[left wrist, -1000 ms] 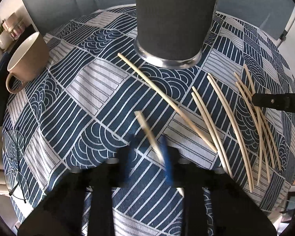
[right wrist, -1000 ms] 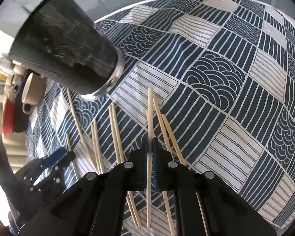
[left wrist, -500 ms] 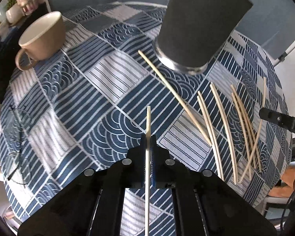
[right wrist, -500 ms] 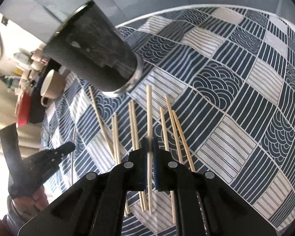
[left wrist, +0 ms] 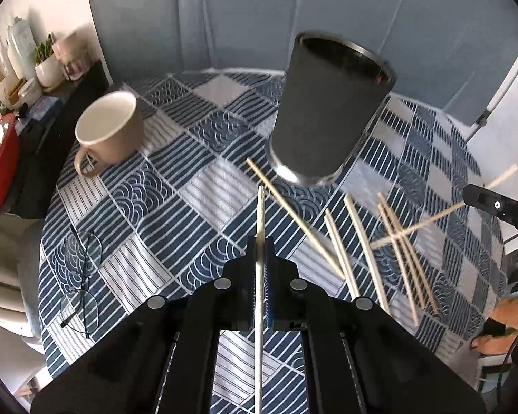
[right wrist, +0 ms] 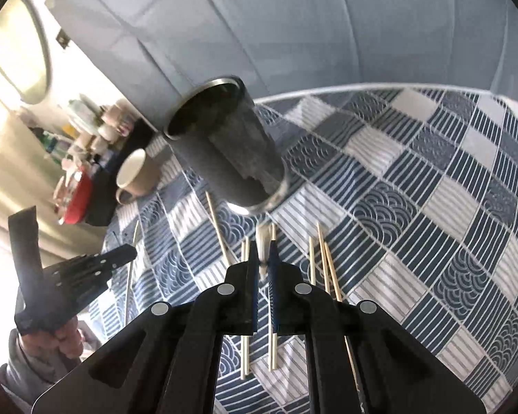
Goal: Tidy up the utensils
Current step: 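Lift both held chopsticks and carry them over the black holder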
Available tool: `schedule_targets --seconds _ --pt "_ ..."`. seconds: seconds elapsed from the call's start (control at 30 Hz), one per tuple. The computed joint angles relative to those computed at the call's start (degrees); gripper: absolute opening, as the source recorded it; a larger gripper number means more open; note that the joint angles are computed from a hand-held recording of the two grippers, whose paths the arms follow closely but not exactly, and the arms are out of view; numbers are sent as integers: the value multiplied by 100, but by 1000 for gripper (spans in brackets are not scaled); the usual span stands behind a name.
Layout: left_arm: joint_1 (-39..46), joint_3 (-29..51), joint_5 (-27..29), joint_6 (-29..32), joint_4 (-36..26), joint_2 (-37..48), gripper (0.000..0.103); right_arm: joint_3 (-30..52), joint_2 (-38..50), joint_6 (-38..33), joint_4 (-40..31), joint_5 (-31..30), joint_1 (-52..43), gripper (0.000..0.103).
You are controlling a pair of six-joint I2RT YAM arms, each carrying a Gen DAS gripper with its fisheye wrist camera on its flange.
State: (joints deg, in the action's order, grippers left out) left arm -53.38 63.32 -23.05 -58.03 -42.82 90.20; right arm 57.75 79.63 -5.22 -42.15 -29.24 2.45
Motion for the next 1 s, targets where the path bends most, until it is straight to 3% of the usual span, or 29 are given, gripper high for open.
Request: schedule_targets --seconds 0.27,0.6,0.87,1.0 --pt "21 441 -467 283 -158 -232 4 627 -249 -167 -379 -19 -20 5" --pt "526 1819 -1109 1356 -362 -137 4 2592 284 -304 -802 -93 122 5" --pt "926 2719 -1104 2355 326 307 4 4309 1233 -180 -1211 265 597 5" --pt "1188 2946 -803 2671 718 516 4 4699 1612 -99 -1354 207 746 5"
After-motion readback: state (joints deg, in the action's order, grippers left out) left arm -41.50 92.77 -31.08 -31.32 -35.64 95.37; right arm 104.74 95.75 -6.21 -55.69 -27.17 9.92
